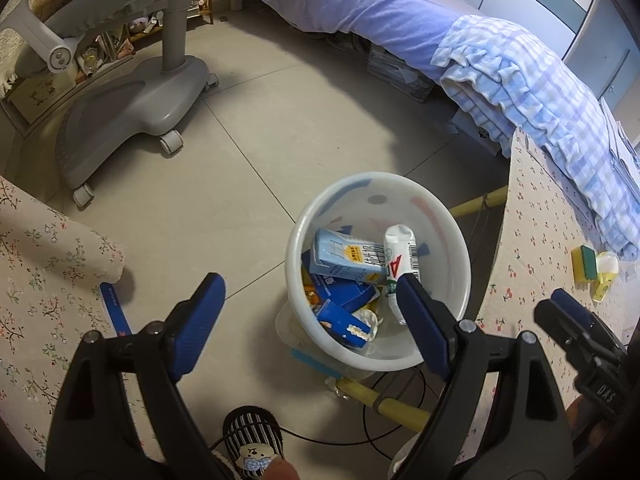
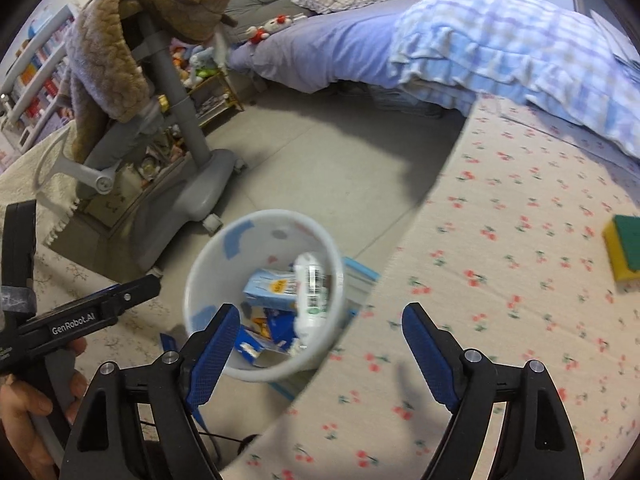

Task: Collect trash
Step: 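Move both open tools back over the table toward the green sponge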

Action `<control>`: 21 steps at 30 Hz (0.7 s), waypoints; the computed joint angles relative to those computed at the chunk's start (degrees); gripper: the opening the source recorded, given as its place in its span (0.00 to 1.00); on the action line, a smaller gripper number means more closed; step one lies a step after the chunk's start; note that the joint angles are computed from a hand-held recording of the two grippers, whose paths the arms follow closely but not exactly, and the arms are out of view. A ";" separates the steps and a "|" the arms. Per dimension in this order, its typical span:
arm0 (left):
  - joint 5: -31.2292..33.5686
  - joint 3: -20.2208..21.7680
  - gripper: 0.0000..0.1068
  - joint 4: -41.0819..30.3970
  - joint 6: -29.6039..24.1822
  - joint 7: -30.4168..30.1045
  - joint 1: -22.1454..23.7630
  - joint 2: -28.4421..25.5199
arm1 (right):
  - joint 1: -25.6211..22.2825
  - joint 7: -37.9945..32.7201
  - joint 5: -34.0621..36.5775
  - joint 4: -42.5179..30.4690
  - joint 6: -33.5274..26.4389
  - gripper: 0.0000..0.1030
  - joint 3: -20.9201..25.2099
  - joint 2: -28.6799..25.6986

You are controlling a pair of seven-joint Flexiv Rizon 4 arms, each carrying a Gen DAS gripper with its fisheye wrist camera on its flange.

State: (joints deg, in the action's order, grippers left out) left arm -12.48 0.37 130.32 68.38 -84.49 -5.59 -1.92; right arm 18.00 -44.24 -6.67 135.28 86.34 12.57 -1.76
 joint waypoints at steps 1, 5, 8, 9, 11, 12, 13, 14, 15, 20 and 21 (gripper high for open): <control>-0.07 -0.13 0.82 0.10 0.03 0.26 -0.12 0.04 | -0.23 0.23 0.16 0.52 -0.17 0.82 -0.07 0.63; -2.66 -0.94 0.82 0.66 0.10 3.14 -0.93 0.16 | -1.82 1.53 0.58 3.73 -1.03 0.83 -0.51 4.29; -3.69 -1.37 0.82 0.83 0.14 4.59 -1.64 0.18 | -3.29 1.95 0.74 6.32 -2.09 0.83 -0.94 7.44; -3.91 -1.51 0.82 0.95 0.23 4.99 -1.93 0.26 | -3.90 2.16 0.54 7.16 -2.50 0.83 -1.06 8.52; -4.00 -1.71 0.82 1.03 0.34 5.30 -2.42 0.37 | -5.14 2.25 0.38 8.87 -3.45 0.83 -1.40 10.79; -4.08 -1.75 0.82 1.07 0.43 5.39 -2.61 0.41 | -5.78 2.23 0.50 9.80 -4.11 0.83 -1.64 12.12; -5.03 -2.00 0.82 1.31 0.91 6.05 -2.96 0.43 | -6.25 2.31 0.67 10.44 -4.68 0.83 -1.78 13.18; -5.08 -2.09 0.82 1.29 0.95 6.06 -3.19 0.41 | -6.84 2.25 1.24 11.40 -5.39 0.83 -2.18 14.65; -5.13 -2.29 0.82 1.24 1.00 6.00 -3.51 0.34 | -6.96 1.63 2.13 11.98 -5.89 0.83 -2.76 15.66; -7.59 -3.81 0.82 1.01 2.42 6.99 -5.57 -0.17 | -9.09 0.29 5.89 14.56 -8.08 0.84 -5.01 20.43; -8.52 -4.23 0.82 0.94 2.76 7.60 -6.12 -0.30 | -9.65 0.03 6.24 14.93 -8.55 0.84 -5.29 21.22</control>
